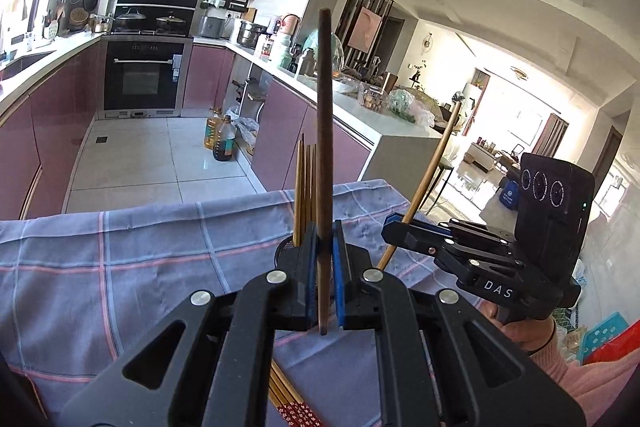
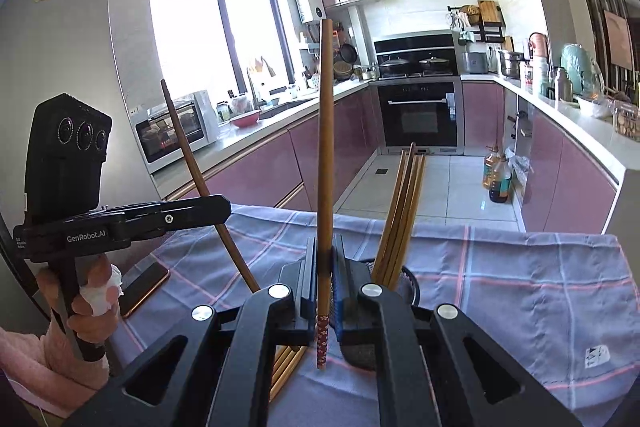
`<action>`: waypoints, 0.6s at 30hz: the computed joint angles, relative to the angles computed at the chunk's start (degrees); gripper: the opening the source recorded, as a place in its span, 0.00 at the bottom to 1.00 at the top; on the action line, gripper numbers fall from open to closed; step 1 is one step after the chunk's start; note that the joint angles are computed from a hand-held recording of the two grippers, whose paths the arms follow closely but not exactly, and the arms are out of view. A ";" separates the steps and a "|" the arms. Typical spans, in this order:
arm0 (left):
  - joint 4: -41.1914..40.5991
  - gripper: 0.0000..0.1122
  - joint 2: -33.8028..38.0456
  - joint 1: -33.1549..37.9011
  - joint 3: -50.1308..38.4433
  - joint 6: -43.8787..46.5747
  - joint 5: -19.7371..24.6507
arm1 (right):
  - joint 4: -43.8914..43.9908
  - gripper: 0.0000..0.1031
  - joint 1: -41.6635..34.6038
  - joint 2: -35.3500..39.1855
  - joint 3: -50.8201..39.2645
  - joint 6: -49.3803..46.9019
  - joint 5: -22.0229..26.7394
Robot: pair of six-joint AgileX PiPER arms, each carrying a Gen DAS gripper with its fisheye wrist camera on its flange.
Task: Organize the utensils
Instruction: 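Lower the chopstick into the mesh holder with the right tool while the left tool inserts its own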
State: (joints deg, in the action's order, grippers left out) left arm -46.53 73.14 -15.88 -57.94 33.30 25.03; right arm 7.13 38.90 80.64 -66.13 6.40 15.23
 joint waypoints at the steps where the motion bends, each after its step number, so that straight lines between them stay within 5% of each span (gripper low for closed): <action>1: -0.60 0.07 0.51 0.06 -0.49 0.94 -0.17 | -0.03 0.06 -0.18 0.06 -0.38 -0.17 0.13; 18: 17.49 0.07 5.24 -5.28 -9.13 -16.49 -3.52 | -7.59 0.06 -1.54 3.96 -5.55 5.81 0.48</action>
